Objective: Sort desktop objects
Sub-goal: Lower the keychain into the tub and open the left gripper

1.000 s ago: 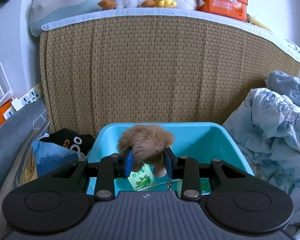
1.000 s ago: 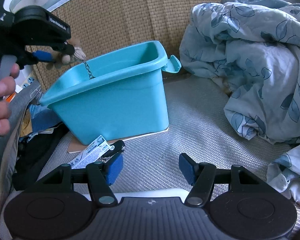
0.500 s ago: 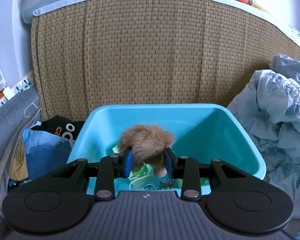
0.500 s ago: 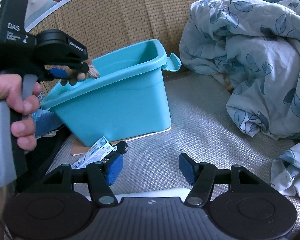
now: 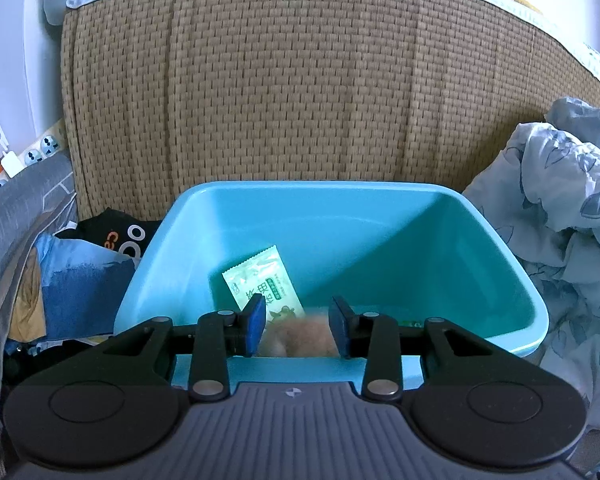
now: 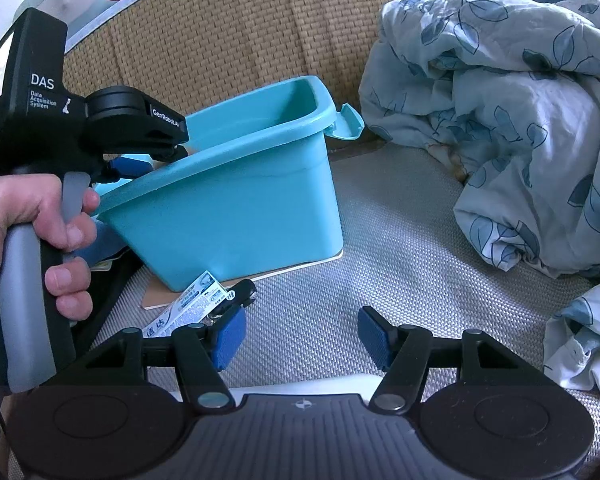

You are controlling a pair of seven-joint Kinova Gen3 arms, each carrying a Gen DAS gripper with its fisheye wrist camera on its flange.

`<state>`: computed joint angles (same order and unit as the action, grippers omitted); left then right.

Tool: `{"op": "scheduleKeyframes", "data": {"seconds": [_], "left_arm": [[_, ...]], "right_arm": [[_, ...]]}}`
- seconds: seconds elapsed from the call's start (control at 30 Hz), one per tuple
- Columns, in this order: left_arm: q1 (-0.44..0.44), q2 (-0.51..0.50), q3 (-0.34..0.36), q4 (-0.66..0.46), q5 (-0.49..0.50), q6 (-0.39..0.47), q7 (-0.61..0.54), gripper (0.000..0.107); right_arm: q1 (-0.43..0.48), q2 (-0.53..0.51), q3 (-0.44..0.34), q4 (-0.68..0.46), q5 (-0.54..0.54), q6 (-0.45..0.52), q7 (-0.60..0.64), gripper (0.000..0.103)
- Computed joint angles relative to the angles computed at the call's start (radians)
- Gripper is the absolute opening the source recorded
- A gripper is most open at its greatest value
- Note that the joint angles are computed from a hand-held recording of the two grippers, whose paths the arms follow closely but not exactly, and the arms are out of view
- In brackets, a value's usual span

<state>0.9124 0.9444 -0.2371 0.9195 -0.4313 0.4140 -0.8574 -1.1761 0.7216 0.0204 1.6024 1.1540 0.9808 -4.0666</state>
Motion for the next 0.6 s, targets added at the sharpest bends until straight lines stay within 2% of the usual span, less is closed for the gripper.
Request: {"op": "scheduleKeyframes", "data": {"seconds": [0.27, 0.6], "left_arm": [[0.007, -0.014, -0.007, 0.024, -0.001, -0.006, 0.014, 0.039], [0.039, -0.072, -0.047, 0.121, -0.017, -0.058, 0.052, 0.039]], "right_arm": [[-0.001, 0.001, -0.003, -0.004, -0.006, 0.008, 0.01, 0.067], [-0.007, 0.009, -0.003, -0.023, -0.025, 0.028, 0.053, 0.067]]}}
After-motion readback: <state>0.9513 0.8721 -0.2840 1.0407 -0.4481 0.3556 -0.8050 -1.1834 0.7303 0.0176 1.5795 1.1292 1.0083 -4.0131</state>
